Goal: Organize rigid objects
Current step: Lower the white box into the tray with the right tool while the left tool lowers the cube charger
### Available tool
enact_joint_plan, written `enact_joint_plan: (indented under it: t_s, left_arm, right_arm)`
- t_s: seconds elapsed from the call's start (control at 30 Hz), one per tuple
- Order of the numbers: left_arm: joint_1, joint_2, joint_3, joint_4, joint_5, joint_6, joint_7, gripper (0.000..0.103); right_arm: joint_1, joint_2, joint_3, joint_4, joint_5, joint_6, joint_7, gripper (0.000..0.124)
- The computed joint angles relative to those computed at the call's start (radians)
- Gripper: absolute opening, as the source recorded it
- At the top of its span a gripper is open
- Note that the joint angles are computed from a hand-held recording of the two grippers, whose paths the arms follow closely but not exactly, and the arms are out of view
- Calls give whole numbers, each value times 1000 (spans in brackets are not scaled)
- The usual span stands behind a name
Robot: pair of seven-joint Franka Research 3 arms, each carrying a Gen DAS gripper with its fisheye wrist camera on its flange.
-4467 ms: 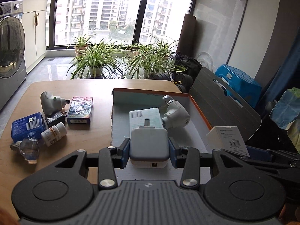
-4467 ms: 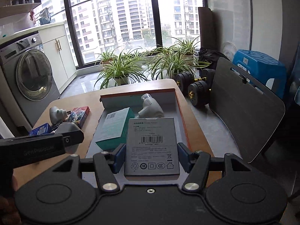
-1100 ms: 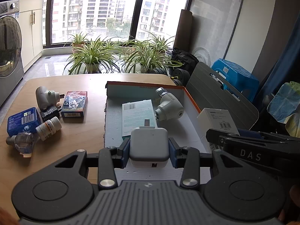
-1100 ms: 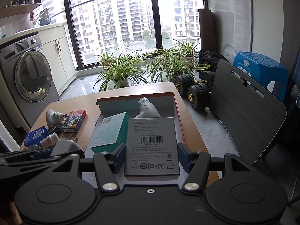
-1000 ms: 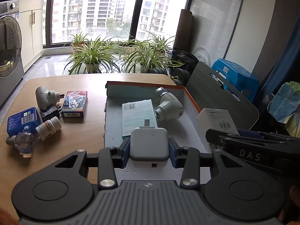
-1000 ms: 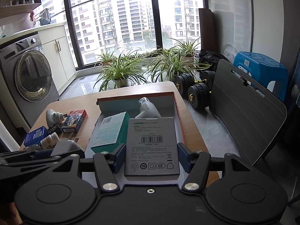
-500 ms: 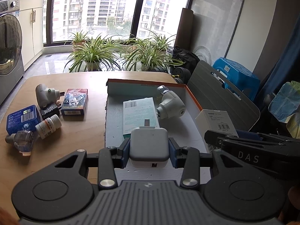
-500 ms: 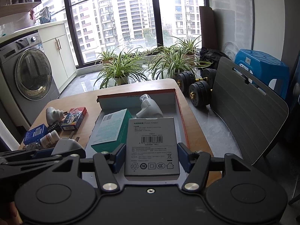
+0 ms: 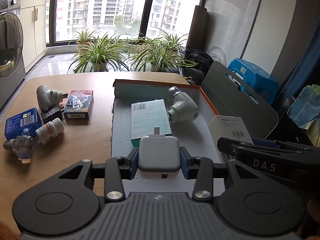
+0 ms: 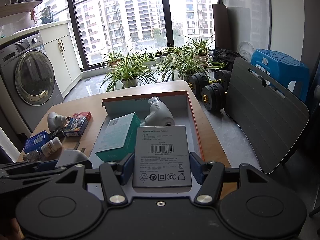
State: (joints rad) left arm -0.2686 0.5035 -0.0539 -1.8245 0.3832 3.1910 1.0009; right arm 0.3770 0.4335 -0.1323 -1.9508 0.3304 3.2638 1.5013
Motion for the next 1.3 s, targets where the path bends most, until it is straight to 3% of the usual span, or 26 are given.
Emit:
enact_joint_plan:
  t_s: [0.53,1.3]
  left_arm:
    - [37,34,-54,41,-13,-34,47,42]
    - [74,133,-148,170,-55,-108,169,42]
  right_arm:
    - [-21,28,7,47,-16,-29,8,72]
    - [-88,156,32,239,-73,-118,36,72]
